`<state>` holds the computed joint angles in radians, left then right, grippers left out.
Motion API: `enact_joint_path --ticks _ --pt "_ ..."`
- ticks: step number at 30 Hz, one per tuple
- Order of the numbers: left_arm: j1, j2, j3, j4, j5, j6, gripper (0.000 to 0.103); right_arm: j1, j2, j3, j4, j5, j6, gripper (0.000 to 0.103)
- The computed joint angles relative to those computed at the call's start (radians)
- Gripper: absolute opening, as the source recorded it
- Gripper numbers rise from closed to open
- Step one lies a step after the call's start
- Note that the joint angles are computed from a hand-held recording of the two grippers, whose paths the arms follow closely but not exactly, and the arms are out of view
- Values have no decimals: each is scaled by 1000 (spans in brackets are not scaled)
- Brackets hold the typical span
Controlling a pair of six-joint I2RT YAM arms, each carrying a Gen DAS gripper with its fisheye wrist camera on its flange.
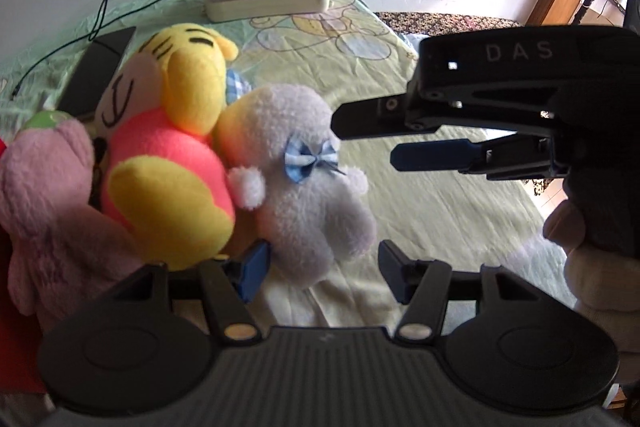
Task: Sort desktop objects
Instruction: 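Close the right tool on the second white bear with checked ears, then lift the second white bear off the bed with the right tool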
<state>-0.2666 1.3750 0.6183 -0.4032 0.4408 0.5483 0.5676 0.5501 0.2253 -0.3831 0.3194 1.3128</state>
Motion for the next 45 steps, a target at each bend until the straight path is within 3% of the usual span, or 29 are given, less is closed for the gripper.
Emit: enact_joint_path --ticks 7,13,15,19,21,23,27,30,34,36,37,40,43,45 --pt "-47 66 4 81 -49 -13 67 -166 231 -37 287 -163 -180 62" --pt "-59 87 3 96 -72 2 67 -217 369 -57 471 -255 -219 67" --pt "-60 81 0 94 -75 14 65 -235 404 -65 532 -305 -220 55" --pt "-37 65 12 45 -51 51 64 -214 355 -63 489 -281 -206 47" --pt "-17 63 24 0 -28 79 63 -214 289 -70 437 -292 -203 28" --pt "5 53 28 -35 3 104 63 -220 211 -79 367 -310 -196 22" --pt "-11 20 11 -32 8 87 62 -191 46 -99 229 -287 -156 18" --pt "-26 11 4 -39 5 95 63 -146 90 -56 194 -247 -186 15" --pt "-35 36 8 -10 -7 104 63 -99 107 -36 172 -168 -165 20" --pt "-35 48 6 15 -15 100 67 -106 126 -28 166 -146 -163 34" --pt "-37 61 7 26 -22 96 67 -116 149 -26 181 -149 -175 36" --pt "-40 111 23 39 -41 88 64 -150 263 -28 286 -195 -215 51" --pt "-17 124 47 4 -10 95 63 -195 315 -61 398 -282 -174 50" --pt "3 124 66 -37 14 117 63 -182 310 -68 405 -272 -151 47"
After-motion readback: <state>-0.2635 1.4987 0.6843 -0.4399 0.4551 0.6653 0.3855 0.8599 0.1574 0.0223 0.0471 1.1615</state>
